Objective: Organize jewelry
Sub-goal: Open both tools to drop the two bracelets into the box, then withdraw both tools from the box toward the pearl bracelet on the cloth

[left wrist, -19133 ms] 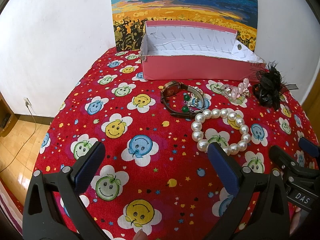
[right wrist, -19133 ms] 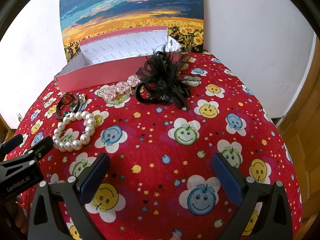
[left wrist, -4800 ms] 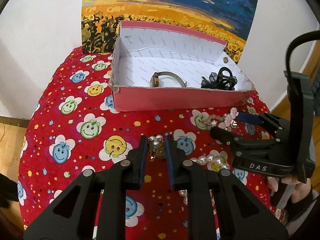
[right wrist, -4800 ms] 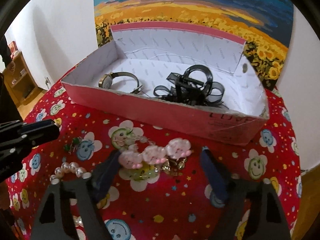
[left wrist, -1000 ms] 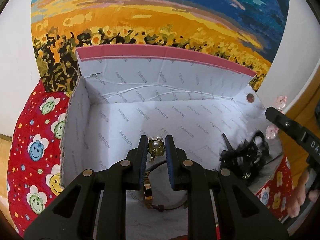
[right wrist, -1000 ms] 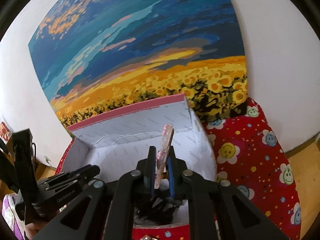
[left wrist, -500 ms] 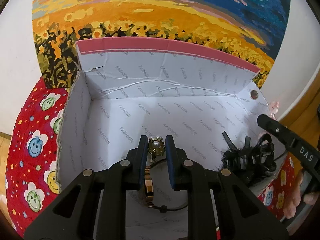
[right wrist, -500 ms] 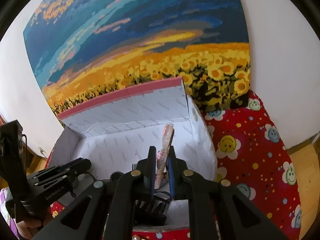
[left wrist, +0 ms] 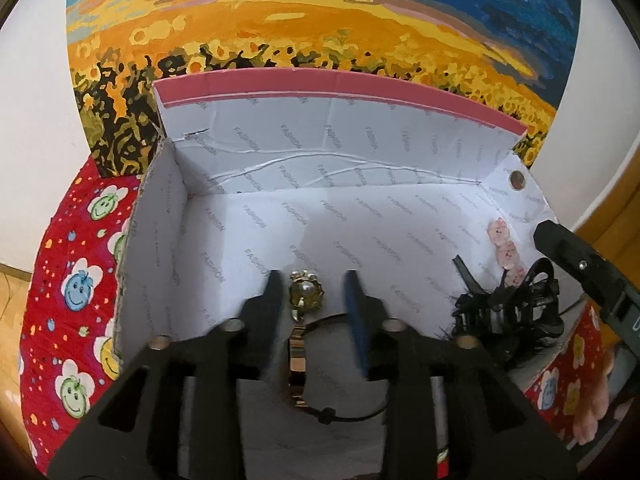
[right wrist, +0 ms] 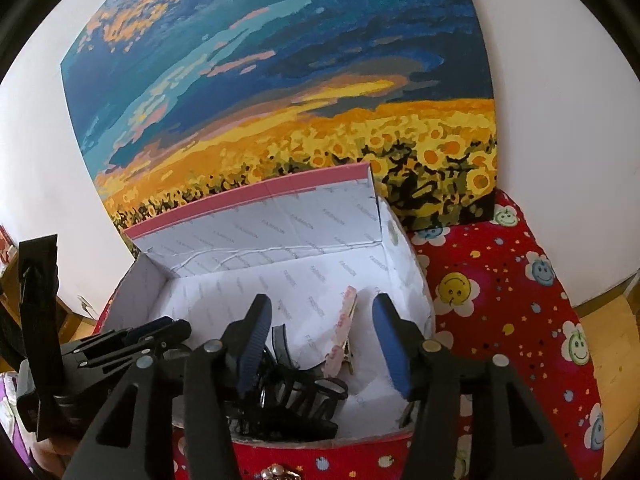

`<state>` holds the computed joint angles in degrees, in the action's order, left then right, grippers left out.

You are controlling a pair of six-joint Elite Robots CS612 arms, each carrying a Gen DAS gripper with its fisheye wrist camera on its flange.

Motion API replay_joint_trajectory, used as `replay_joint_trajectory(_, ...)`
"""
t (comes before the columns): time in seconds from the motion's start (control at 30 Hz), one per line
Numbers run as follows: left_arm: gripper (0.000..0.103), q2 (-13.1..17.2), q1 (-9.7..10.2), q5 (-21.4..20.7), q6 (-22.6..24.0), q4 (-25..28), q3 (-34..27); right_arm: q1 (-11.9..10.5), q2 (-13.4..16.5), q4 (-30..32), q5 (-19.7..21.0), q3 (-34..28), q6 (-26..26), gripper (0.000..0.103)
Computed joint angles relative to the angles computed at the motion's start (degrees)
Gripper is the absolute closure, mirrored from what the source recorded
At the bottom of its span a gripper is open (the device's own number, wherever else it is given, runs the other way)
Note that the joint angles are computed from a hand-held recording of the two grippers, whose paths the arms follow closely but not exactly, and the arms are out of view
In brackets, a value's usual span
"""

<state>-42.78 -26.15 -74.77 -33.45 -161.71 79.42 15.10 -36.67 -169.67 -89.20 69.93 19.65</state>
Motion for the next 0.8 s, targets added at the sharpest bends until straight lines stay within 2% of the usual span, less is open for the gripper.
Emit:
replay_joint_trajectory(0.03,0.037,0.06,0.05,-1.06,0.26,-0.21,-0.08,0.06,0.03,-0.34,-0.38,0.08,-0.08,0.040)
replay_joint_trajectory(0.07,0.033,0.09,0.01,-1.85,0.82,-0.18,-0.18,0.12,0.02,-0.38,-0.80,0.12,-0.17,0.039)
replay_joint_trajectory(0.17,0.032,0.11,-0.82,1.03,1.93,1.90,-0.58,0.11,-0.03,-0.70,-0.53,0.40,-0.41,0.039)
replay_joint_trajectory(0.3,0.032,-0.08,-1.31,2.34,3.48,2.88,-0.60,0.09,-0.35,-1.13,-0.51,0.98,-0.64,0.038)
replay_joint_trajectory(0.63,0.032,-2.73,-2.08,2.82,2.63,0.37,1.78,-0.31,-1.54,-2.30,3.33,2.22,0.99,0.026)
replay_joint_trajectory(0.8,0.032,-4.75,-2.37,2.73,1.48,0.00,3.98,-0.11,-2.42,-2.45,2.97,2.97,0.99,0.026)
